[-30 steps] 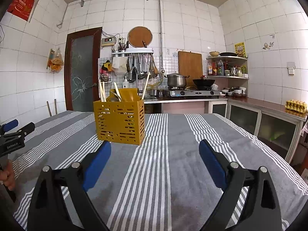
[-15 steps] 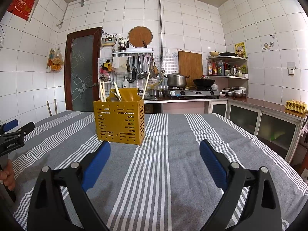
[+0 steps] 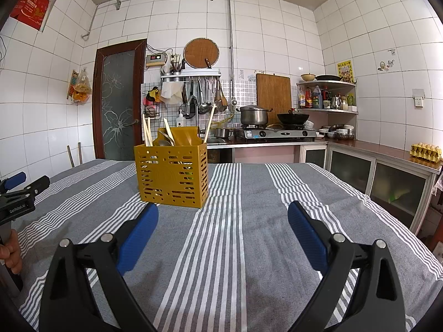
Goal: Organize utensils
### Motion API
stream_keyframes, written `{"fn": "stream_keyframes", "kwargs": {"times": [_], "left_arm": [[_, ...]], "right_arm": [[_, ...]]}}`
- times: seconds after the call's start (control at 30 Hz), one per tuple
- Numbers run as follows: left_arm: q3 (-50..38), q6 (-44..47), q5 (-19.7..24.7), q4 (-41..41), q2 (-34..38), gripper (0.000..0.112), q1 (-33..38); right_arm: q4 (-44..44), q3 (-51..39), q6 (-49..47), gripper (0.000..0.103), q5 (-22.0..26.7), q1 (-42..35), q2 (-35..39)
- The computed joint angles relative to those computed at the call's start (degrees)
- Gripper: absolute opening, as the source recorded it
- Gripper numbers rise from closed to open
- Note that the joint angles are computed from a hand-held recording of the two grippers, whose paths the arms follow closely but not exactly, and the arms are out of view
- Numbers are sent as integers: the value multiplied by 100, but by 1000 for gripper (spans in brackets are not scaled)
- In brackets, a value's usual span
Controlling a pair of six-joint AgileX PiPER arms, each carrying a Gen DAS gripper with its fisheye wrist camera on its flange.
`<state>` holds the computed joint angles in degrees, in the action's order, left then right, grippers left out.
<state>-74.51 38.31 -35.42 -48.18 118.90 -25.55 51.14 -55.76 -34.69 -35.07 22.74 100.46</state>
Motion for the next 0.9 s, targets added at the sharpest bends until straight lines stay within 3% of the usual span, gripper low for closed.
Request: {"fn": "stream_keyframes", "kwargs": {"times": [0.9], "left_arm": [[34, -19, 66, 60, -39, 98, 28]], "right_arm": [[-52, -28, 84, 93, 20, -30, 48]]}}
